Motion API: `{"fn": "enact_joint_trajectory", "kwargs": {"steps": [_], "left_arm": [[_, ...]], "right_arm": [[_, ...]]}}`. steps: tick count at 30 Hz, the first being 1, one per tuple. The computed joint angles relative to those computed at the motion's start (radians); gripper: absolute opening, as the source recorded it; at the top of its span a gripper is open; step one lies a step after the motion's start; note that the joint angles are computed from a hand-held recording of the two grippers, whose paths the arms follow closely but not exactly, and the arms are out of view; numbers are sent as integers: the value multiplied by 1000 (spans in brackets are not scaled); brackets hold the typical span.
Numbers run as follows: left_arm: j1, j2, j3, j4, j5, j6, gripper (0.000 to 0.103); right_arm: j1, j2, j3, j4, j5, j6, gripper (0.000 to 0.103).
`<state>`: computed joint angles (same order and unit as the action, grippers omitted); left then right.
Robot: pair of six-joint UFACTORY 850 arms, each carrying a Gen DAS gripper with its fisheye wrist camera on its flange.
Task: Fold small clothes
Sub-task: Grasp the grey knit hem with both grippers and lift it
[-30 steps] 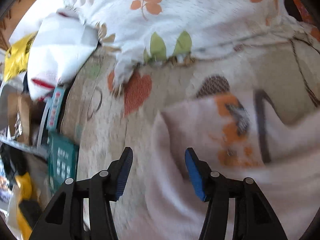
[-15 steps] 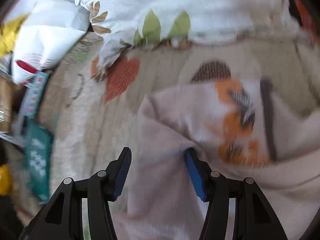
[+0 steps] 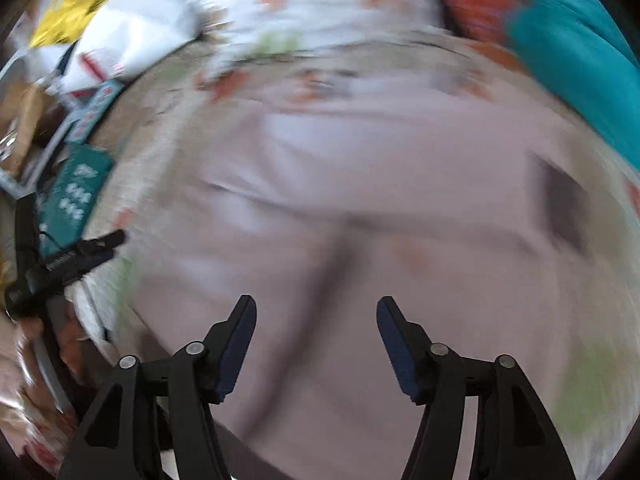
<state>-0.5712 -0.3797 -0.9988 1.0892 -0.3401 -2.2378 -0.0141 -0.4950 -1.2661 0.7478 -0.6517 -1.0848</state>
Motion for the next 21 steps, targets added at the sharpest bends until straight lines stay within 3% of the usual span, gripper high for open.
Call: {"fn": "enact_joint_trajectory", "kwargs": {"steps": [6, 9, 11, 13, 16, 21], "left_arm": [[-73, -48, -23, -30, -53, 7, 70], [-139, -101, -77, -99, -178, 97, 70], [-183, -127, -102, -147, -231, 178, 70], [-225, -136, -108, -199, -290, 222, 61], [-258, -78, -25, -229, -263, 125, 48], [-316, -17, 85, -296, -289, 9, 45]], "right_arm": [[-221, 41, 146, 94, 52, 27, 68], [-303, 46, 208, 291, -54, -147, 68], [-310, 43, 226, 300, -98, -165, 70], [-302, 66, 260, 322, -77, -220, 72], [-296, 86, 285, 318, -64, -261, 75], [-317, 68, 289, 377, -112, -294, 75]]}}
